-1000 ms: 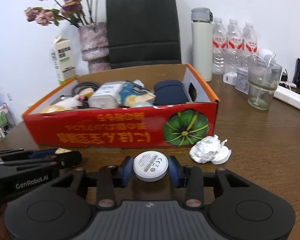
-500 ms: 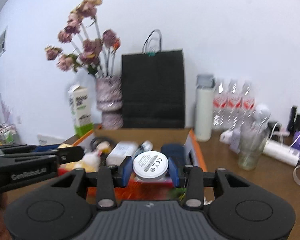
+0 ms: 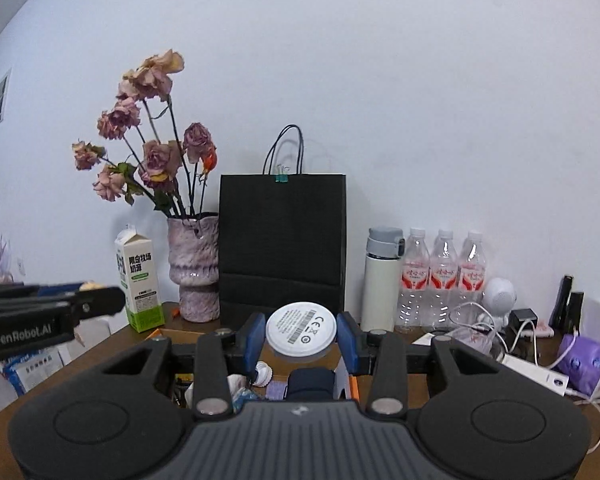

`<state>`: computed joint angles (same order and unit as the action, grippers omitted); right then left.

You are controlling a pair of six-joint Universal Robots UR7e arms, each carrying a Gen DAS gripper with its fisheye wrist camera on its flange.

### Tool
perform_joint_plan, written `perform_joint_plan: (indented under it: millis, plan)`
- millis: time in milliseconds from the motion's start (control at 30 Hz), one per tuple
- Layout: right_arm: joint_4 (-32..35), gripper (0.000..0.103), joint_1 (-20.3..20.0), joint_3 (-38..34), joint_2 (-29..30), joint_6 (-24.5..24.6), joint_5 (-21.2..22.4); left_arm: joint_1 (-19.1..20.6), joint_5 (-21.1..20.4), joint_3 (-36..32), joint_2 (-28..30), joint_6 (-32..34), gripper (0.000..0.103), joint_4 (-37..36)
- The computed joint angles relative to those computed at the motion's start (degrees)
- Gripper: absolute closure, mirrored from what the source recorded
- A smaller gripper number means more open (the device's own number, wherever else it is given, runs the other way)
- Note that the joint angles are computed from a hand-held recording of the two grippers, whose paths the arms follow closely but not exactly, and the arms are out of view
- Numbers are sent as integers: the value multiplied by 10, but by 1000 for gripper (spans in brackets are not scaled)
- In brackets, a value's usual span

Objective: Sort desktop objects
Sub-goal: 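Carry the soap bar and white round device over the cardboard box, then lower the soap bar and round device into the box and open both tools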

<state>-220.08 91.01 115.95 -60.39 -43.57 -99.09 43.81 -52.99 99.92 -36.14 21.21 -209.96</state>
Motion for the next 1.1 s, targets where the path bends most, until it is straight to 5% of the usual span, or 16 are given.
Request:
perform_joint_plan:
  millis: [133, 333, 500, 733, 1100]
  plan:
    - [175, 65, 10, -71, -9, 39, -35, 24, -34, -51, -24, -98, 72, 172]
    - [328, 65, 21, -179, 33, 82, -94, 60, -27, -188, 16, -180, 72, 379]
    - [367, 65, 31, -254, 99, 66, -160, 75, 30, -275, 73, -184, 72, 439]
    - [509, 65, 17, -340, 151, 120, -241, 102, 15, -324, 100, -198, 72, 592]
    - [664, 66, 2, -343, 143, 159, -311, 119, 7, -352, 118, -233, 69, 743]
